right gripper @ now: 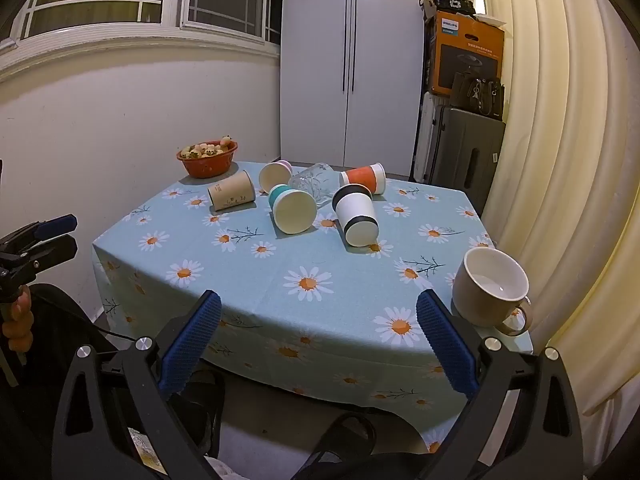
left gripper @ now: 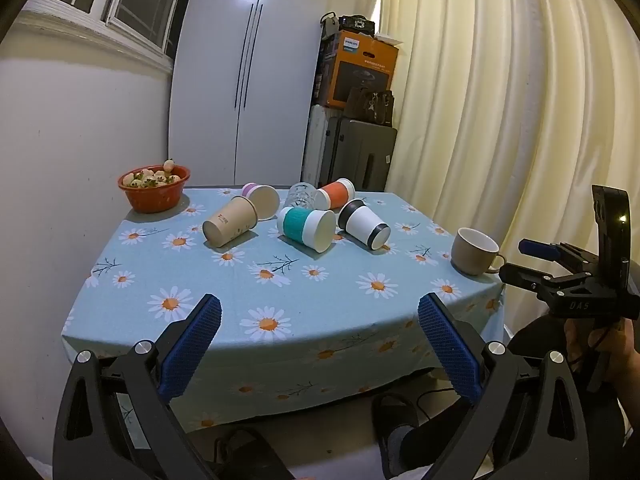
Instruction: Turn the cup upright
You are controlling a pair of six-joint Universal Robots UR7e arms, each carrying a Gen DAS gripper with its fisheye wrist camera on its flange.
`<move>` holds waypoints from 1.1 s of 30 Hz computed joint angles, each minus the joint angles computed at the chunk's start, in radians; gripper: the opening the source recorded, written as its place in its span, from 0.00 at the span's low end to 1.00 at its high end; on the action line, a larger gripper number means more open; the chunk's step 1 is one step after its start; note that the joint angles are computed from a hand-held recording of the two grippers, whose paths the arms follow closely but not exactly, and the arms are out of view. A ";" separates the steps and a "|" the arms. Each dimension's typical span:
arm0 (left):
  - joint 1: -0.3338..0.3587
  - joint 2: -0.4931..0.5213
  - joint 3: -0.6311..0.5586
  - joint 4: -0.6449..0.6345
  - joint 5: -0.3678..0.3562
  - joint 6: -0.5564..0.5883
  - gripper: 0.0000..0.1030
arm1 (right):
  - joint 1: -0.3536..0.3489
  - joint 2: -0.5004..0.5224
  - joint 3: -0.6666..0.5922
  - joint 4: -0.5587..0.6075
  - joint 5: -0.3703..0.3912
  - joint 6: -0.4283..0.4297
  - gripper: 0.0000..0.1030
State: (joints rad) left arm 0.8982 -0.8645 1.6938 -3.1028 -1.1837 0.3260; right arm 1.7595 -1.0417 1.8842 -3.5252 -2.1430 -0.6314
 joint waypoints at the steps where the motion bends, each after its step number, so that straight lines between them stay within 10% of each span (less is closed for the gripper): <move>1: 0.000 0.000 0.000 0.001 -0.001 0.000 0.94 | 0.000 0.000 0.000 0.000 0.001 0.000 0.94; 33: -0.001 0.001 0.001 -0.005 0.012 0.004 0.94 | 0.006 0.008 -0.001 -0.007 -0.004 0.005 0.94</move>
State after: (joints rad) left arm 0.8968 -0.8638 1.6951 -3.1074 -1.1721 0.3298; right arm 1.7657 -1.0336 1.8827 -3.5320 -2.1473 -0.6266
